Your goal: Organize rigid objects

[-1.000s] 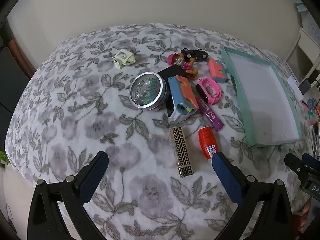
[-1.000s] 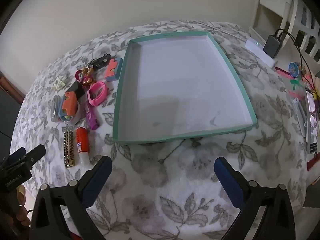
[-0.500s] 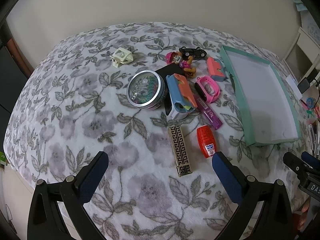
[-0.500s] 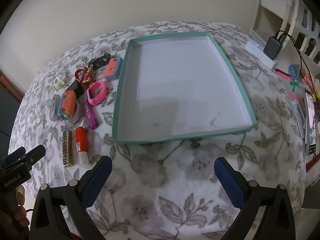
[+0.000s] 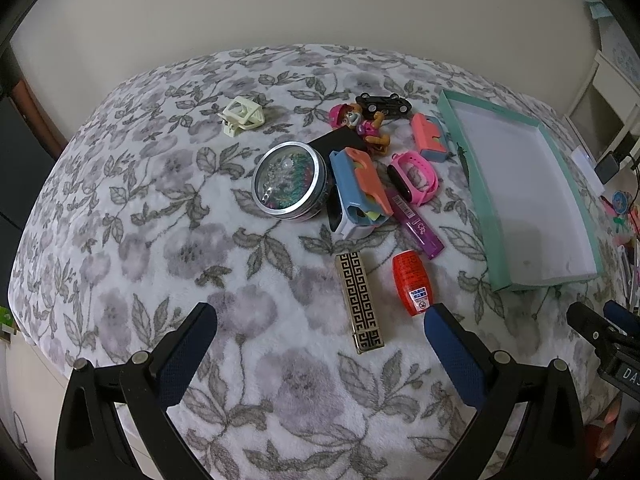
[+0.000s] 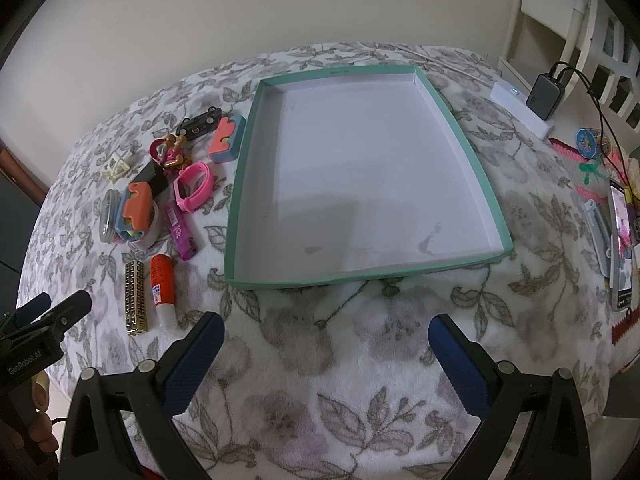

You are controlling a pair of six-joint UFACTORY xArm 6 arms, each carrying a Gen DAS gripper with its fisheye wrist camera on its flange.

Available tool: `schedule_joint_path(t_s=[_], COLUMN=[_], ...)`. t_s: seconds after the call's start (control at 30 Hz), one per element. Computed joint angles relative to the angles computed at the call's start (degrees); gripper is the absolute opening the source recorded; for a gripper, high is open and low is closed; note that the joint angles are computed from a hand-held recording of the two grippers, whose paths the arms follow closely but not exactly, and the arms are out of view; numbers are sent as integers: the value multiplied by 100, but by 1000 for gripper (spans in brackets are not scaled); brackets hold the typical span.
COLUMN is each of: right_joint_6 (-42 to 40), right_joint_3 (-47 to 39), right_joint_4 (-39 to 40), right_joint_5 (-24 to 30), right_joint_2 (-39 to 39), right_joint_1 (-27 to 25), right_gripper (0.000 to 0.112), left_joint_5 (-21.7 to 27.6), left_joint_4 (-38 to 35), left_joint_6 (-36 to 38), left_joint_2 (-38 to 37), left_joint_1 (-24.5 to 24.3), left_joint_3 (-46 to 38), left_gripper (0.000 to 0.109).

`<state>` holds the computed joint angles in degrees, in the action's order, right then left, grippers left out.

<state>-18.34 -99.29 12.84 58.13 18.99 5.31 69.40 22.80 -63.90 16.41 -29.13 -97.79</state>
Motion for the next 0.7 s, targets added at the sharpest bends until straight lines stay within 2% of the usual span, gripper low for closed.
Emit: schedule_joint_path(t_s=[0.23, 0.4, 0.47, 0.57, 0.7], right_joint_6=[-39, -203, -347, -487, -526], right_joint_3=[10, 62, 27, -73, -531], right_joint_4=[-1, 102, 197, 236, 303], right_joint_5=[-53, -182, -227, -260, -79], right_joint_2=[-11, -73, -66, -37, 152], right_joint_1=[8, 40, 64, 132, 203], right_gripper=[103, 103, 103, 103, 103], left_joint_5=[24, 356, 602, 1243, 1659], left_joint_4=[38, -200, -153, 77, -48], left_joint_6=[101, 67, 18, 123, 50], left_joint_2=[46, 238, 433, 982, 1535], left_joint_1=[0, 108, 128, 74, 156], left_joint_3=[-78, -500, -944, -2023, -3103], left_gripper=[103, 103, 103, 103, 103])
